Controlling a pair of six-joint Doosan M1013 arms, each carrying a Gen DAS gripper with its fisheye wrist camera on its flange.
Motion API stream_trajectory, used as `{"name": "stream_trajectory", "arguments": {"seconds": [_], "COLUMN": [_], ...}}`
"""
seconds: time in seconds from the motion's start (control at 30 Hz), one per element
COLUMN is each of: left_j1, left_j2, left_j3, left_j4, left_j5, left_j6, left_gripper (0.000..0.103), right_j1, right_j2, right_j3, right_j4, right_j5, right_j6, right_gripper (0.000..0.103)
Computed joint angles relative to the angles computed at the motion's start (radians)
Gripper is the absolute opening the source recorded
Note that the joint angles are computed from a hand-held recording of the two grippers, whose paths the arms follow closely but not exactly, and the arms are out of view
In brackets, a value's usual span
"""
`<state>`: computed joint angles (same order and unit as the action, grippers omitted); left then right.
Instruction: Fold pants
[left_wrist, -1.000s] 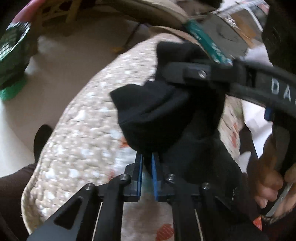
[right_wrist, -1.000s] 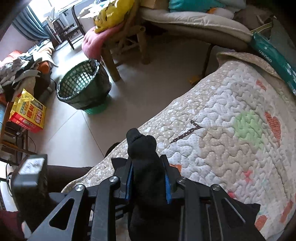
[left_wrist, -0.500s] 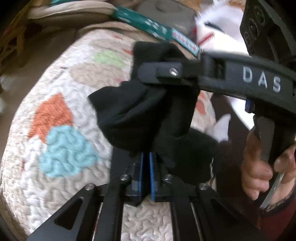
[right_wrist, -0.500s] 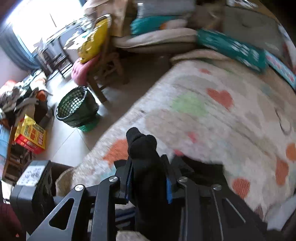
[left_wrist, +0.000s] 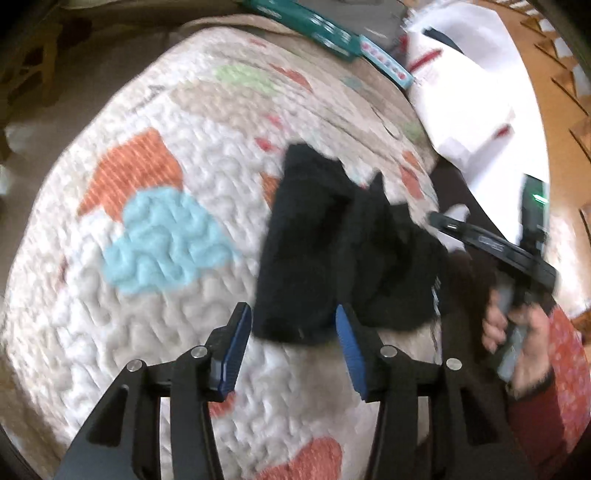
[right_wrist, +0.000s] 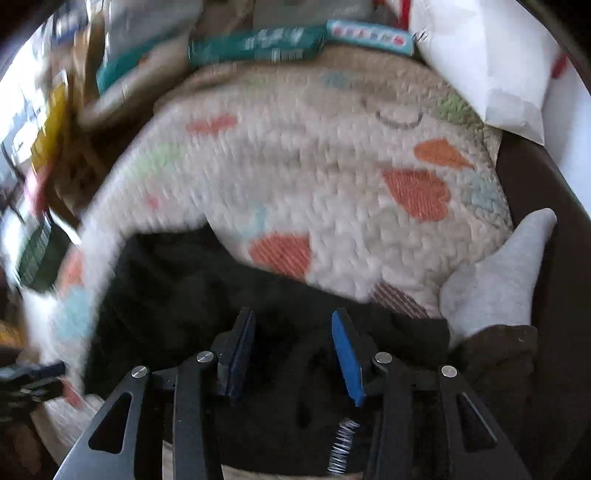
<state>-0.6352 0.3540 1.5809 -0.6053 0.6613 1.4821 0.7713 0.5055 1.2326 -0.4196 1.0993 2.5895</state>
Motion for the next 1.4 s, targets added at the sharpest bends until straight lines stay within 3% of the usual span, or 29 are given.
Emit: {"name": "stream_trajectory", "arguments": {"seconds": [0.1,0.17,0.3,0.4,0.47,0.57,0.7,0.83,1.0,1.13,1.27,1.33,1.4], "left_j1": [-0.011,-0.019,-0.036,-0.041,-0.035,-0.028,-0.032,-0.026,0.0,0.011,0.015,0.02,0.015], "left_j2": [0.036,0.055,0.055,0.047,0.046,0.043,0.045,0.05,0.057,0.065,0.074,0.083,0.087], "left_j3": [-0.043,-0.065,-0.053,-0.035,-0.028,-0.014,-0.014,-0.017,-0.009,-0.011,-0.016,-0.019,-0.021], "left_j4": [0.087,0.126,0.165,0.222,0.238,0.204,0.176,0.112,-0.033,-0.103,-0.193,-0.273,-0.269], "left_j5": [-0.023,-0.01,-0.03,-0.047,-0.04,-0.051,-0.063,-0.059,-0.049,-0.054,-0.036,-0.003,-0.01], "left_j6": [-0.079,-0.106,-0.09,-0.098,-0.113,-0.088,-0.062,-0.021,0.061,0.106,0.211,0.272,0.264], "left_gripper": [0.047,0.047,0.047,0.047,0.047,0.047,0.05,0.051,0.051,0.051,0.05,0.05,0.05], "right_j1": [0.003,0.008,0.022,0.029,0.039,0.057,0.062,0.075,0.074,0.068,0.046,0.035,0.029], "right_j2": [0.018,0.051,0.195,0.269,0.287,0.255,0.159,0.112,0.072,0.111,0.197,0.266,0.345], "right_j3": [-0.044,-0.099,-0.312,-0.41,-0.419,-0.353,-0.19,-0.111,-0.077,-0.168,-0.314,-0.43,-0.56], "right_j4": [0.023,0.042,0.063,0.081,0.052,-0.014,-0.011,-0.003,0.009,-0.003,0.059,0.105,0.127], "right_j5": [-0.079,-0.068,0.094,0.194,0.26,0.332,0.367,0.441,0.377,0.278,0.191,0.213,0.273], "right_j6": [-0.007,-0.043,-0.129,-0.203,-0.237,-0.24,-0.117,-0.071,-0.026,-0.065,-0.179,-0.256,-0.339], "right_gripper": [0.047,0.047,0.052,0.057,0.057,0.059,0.075,0.075,0.075,0.075,0.074,0.072,0.071]}}
